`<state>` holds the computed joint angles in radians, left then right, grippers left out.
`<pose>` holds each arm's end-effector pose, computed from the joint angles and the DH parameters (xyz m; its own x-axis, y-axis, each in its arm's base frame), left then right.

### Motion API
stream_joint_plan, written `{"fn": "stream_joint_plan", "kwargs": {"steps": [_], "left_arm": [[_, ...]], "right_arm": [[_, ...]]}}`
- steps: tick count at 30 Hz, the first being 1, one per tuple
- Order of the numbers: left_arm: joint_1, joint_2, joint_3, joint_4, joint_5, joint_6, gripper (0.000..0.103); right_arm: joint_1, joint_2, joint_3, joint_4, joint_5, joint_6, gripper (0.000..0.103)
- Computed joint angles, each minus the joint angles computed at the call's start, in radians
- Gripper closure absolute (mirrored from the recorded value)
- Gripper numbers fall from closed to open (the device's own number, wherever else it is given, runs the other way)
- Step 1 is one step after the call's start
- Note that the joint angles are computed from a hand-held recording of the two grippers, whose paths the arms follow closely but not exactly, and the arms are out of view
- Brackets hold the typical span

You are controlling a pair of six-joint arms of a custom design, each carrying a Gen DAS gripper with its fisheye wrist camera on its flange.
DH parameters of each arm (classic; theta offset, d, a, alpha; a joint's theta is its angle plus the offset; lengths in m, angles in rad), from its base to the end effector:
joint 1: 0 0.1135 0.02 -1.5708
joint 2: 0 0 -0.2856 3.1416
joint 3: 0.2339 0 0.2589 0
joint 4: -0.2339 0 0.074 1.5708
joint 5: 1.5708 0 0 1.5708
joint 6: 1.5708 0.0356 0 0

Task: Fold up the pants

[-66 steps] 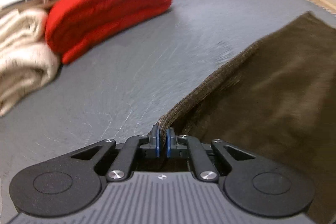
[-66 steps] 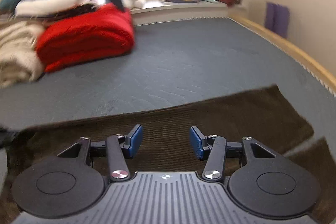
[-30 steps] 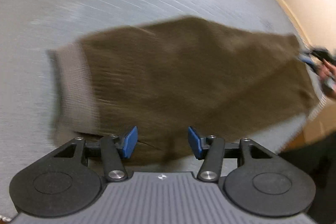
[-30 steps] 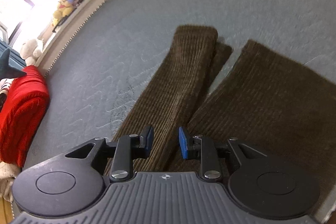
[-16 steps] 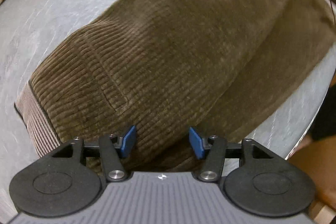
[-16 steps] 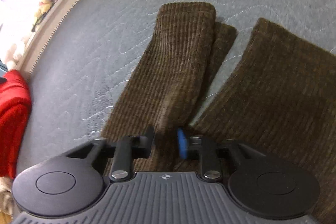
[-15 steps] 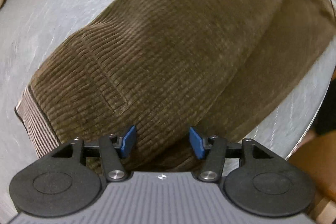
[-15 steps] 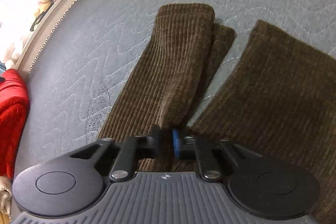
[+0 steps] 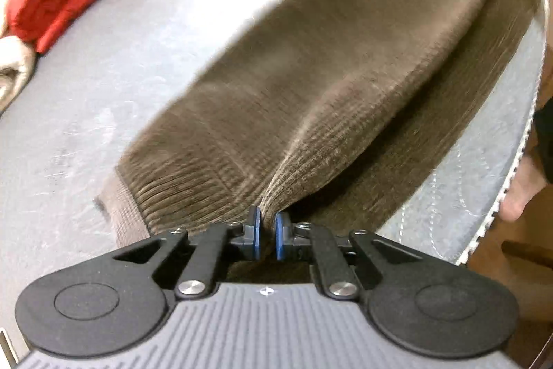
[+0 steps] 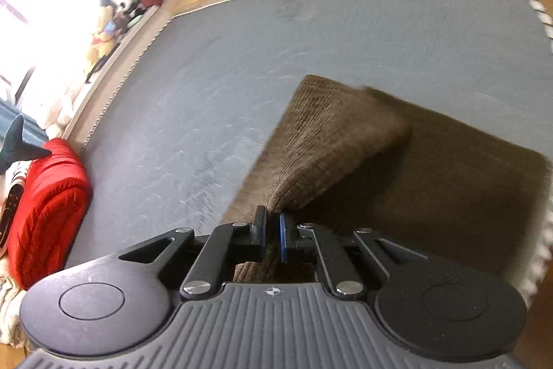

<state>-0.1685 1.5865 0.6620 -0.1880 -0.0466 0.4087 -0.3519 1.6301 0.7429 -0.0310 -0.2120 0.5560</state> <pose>0.2690 -0.0441 0.1359 -0.7528 0.5308 -0.3894 0.4865 0.8471 0.2142 0.2923 -0.0993 0.1548 -0.5189 0.7402 -0.4276 0.5780 0.6723 0.4625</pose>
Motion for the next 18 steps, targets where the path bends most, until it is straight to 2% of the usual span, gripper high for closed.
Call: {"fn": "stream_joint_plan", "kwargs": {"steps": [3, 5, 8, 10, 12, 14, 15, 16, 18], "left_arm": [[0.057, -0.128, -0.054, -0.027, 0.048, 0.009, 0.094], [0.056, -0.134, -0.070, -0.031, 0.046, 0.010, 0.093], [-0.032, -0.028, -0.064, -0.042, -0.068, 0.057, 0.083], [-0.033, -0.045, -0.050, -0.087, -0.025, 0.058, 0.077], [0.019, -0.125, -0.032, -0.134, 0.111, 0.015, 0.054], [0.065, -0.165, -0.002, -0.143, 0.247, -0.046, 0.042], [0.074, -0.160, 0.013, -0.133, 0.291, -0.087, 0.041], [0.067, -0.145, 0.023, -0.112, 0.293, -0.128, 0.041], [0.040, -0.095, 0.044, -0.072, 0.221, -0.199, 0.041]], "right_arm": [[-0.045, -0.079, -0.047, -0.127, 0.007, -0.072, 0.097], [-0.063, -0.075, -0.066, -0.196, 0.020, -0.133, 0.096], [-0.082, 0.027, -0.047, -0.285, 0.048, -0.230, 0.093], [-0.152, 0.049, -0.047, -0.250, 0.012, -0.234, 0.088], [-0.227, 0.037, -0.047, -0.190, -0.023, -0.219, 0.084], [-0.309, 0.034, -0.041, -0.131, -0.055, -0.193, 0.066], [-0.346, 0.041, -0.038, -0.100, -0.072, -0.173, 0.063], [-0.370, 0.055, -0.028, -0.081, -0.079, -0.156, 0.062], [-0.409, 0.087, -0.012, -0.044, -0.077, -0.123, 0.062]]}}
